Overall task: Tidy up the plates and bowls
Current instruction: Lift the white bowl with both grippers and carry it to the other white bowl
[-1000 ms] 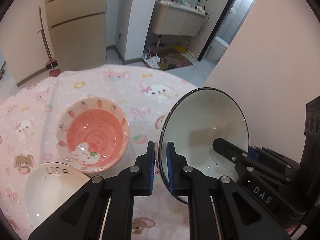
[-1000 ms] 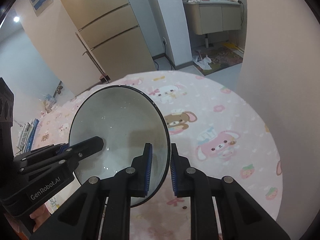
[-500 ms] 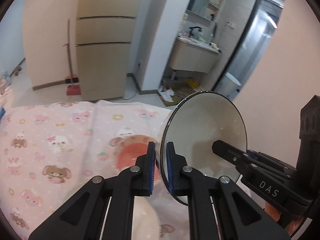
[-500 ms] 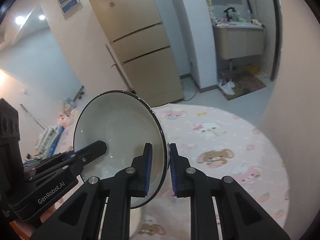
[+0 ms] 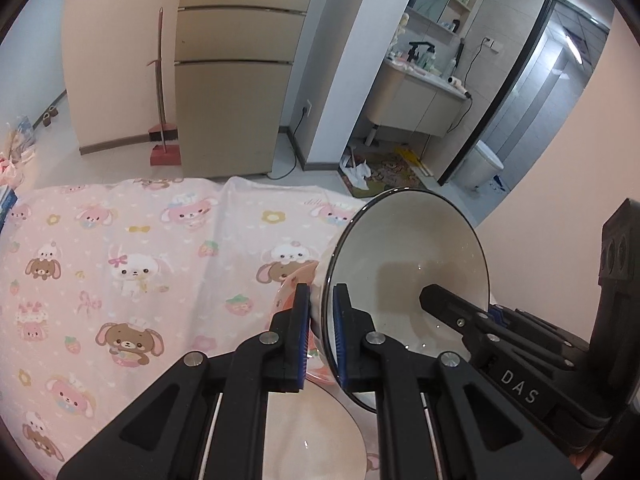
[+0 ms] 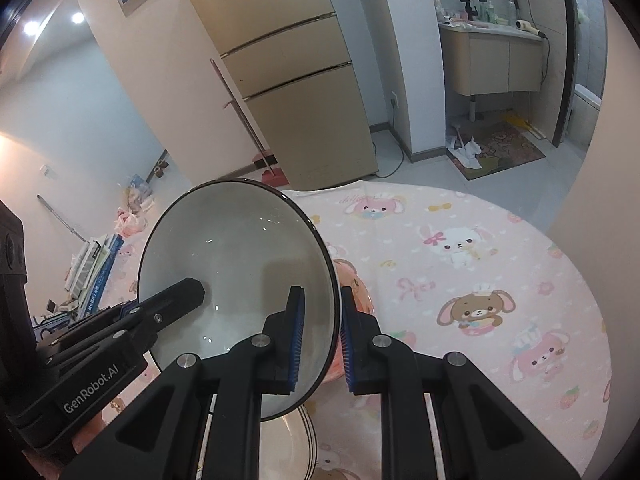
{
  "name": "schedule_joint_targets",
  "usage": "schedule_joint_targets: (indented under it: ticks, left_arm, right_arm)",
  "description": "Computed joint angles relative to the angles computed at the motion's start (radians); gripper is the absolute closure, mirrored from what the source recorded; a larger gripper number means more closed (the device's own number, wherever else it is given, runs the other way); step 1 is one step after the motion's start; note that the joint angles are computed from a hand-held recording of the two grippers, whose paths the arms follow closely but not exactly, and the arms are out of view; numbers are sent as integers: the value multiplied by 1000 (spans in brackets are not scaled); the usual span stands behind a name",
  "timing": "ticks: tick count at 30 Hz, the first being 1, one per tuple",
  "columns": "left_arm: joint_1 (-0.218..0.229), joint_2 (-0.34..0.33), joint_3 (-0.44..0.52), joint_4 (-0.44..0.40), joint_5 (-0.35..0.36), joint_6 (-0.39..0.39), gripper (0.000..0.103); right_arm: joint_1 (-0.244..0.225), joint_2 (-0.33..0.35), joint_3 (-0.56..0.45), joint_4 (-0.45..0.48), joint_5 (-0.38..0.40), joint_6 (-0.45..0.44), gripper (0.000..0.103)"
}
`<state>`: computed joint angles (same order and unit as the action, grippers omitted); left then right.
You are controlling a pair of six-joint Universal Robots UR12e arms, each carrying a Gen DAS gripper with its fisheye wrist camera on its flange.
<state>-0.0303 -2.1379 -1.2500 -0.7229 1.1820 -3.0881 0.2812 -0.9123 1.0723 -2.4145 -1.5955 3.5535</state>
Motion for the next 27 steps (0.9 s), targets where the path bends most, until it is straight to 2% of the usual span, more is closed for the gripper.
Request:
schedule_joint_targets:
  ticks: [8,12,14,17,23,27]
  left_arm:
    - [-12,-37,47,-87,42,11,94]
    - [-28,-67,88,-158,115,59,94]
    - [-28,-82,109,-201,114,62,94]
    - [-30,-87,114,-205,135,60,94]
    - [-29,-91,120,-218,145,64,94]
    - [-30,-106,144,-271,138,87,94]
  right_arm:
    - [-5,27,-28,68,-1,7,84]
    - [-10,51,-56,115,12,15,84]
    - [-10,66,-74,143,2,23,84]
    - [-9,87,-103,195,5,22,84]
    - [-3,104,-133,236,0,1,84]
    - [0,111,-143,252,-28,15,84]
